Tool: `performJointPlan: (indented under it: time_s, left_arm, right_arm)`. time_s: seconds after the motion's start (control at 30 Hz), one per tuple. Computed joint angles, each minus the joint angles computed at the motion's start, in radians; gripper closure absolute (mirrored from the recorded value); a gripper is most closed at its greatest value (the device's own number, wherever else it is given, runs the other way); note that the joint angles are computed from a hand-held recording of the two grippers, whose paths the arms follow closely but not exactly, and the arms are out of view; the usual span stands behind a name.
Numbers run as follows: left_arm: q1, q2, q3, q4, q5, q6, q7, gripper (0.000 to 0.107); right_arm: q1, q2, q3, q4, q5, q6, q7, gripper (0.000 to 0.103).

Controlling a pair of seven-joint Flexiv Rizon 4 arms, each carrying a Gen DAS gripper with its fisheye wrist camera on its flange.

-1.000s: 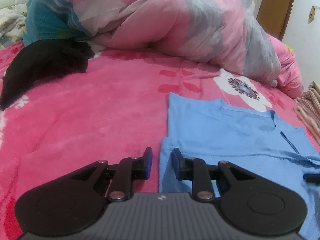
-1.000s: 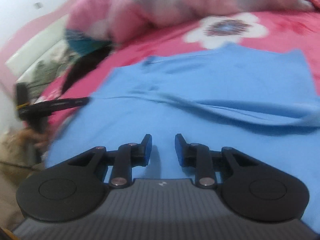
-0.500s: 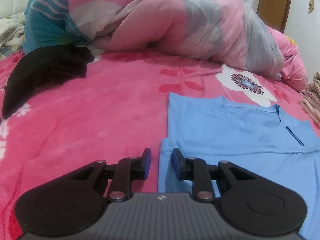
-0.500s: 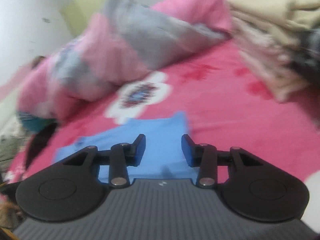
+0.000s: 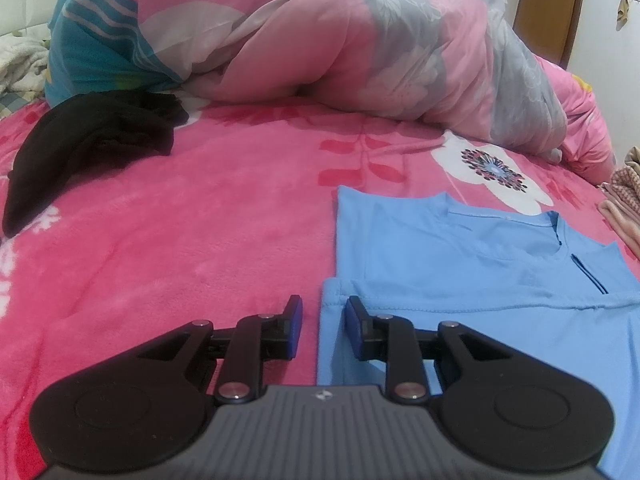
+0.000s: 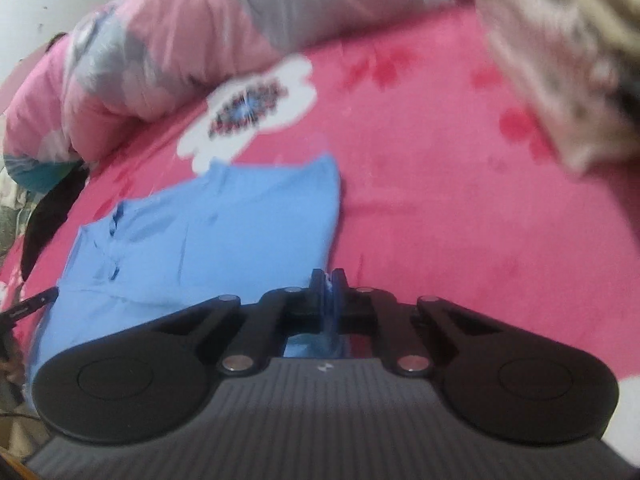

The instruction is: Fold clothes

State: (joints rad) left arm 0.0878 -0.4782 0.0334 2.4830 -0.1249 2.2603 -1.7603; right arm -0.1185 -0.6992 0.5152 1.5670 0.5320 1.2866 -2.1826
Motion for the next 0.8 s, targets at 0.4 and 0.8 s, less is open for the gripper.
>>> performJointPlan:
  time_s: [0.4,0.8]
  left_arm:
    - [0.068,0.005,-0.023,0.011,0.088,0.025,-0.053,0.080]
    - [0.123,0.043,-0.036,0.032,0.202,0.023,-0.063,0.073]
  right_arm:
    - [-0.204,-0.141,0.229,-0.083,0.204,0.102,-0.020,0.096]
    - [-0.268,-0.120,0.262,-0.080,0.294,-0.151,-0.260,0.073]
